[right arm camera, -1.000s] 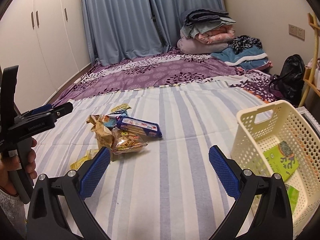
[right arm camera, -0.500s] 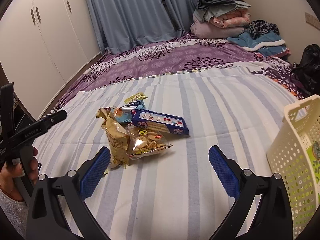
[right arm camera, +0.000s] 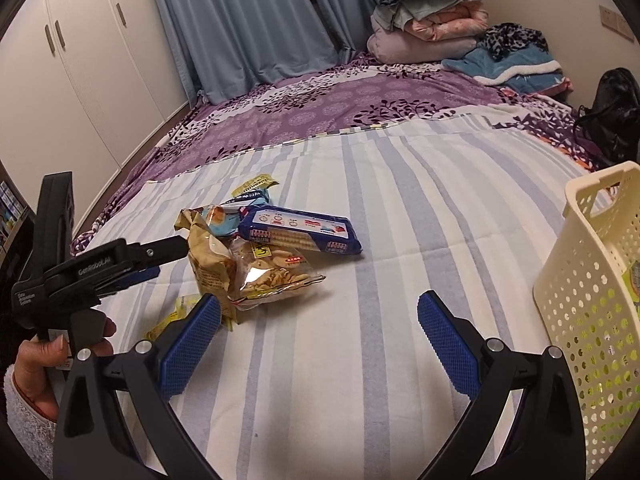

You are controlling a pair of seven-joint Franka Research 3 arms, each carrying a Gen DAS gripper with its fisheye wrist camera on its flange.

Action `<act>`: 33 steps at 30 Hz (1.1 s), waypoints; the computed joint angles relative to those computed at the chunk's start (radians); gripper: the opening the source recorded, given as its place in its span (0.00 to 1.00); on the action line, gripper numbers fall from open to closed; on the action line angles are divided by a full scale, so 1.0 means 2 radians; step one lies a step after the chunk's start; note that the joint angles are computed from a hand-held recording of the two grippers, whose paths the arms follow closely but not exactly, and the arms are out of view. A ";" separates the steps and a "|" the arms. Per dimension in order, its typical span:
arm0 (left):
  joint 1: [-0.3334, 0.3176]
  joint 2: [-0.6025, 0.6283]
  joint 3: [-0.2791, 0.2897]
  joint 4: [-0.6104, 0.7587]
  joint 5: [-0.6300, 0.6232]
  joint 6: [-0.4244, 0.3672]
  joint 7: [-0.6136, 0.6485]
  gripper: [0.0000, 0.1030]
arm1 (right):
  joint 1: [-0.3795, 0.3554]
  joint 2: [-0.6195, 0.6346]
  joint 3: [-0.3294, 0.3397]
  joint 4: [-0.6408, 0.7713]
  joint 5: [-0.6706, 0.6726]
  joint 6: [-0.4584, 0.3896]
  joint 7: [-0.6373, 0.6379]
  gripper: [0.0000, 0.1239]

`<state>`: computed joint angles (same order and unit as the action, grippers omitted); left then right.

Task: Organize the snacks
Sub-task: 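Grasp the tan cookie bag with the left gripper, then lift the tan cookie bag with the left gripper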

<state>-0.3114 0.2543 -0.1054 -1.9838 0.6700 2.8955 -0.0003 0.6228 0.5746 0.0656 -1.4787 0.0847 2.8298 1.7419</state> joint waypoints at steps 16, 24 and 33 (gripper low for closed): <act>-0.009 0.076 0.007 0.051 -0.116 0.054 0.061 0.78 | -0.019 -0.006 0.008 -0.029 0.029 0.022 -0.009 0.79; -0.033 0.053 0.037 0.016 -0.096 0.088 0.040 0.57 | -0.024 -0.005 0.015 -0.033 0.039 0.026 -0.015 0.79; -0.104 0.000 0.125 -0.041 0.020 0.120 -0.078 0.50 | -0.022 -0.012 0.018 -0.041 0.044 0.034 -0.027 0.79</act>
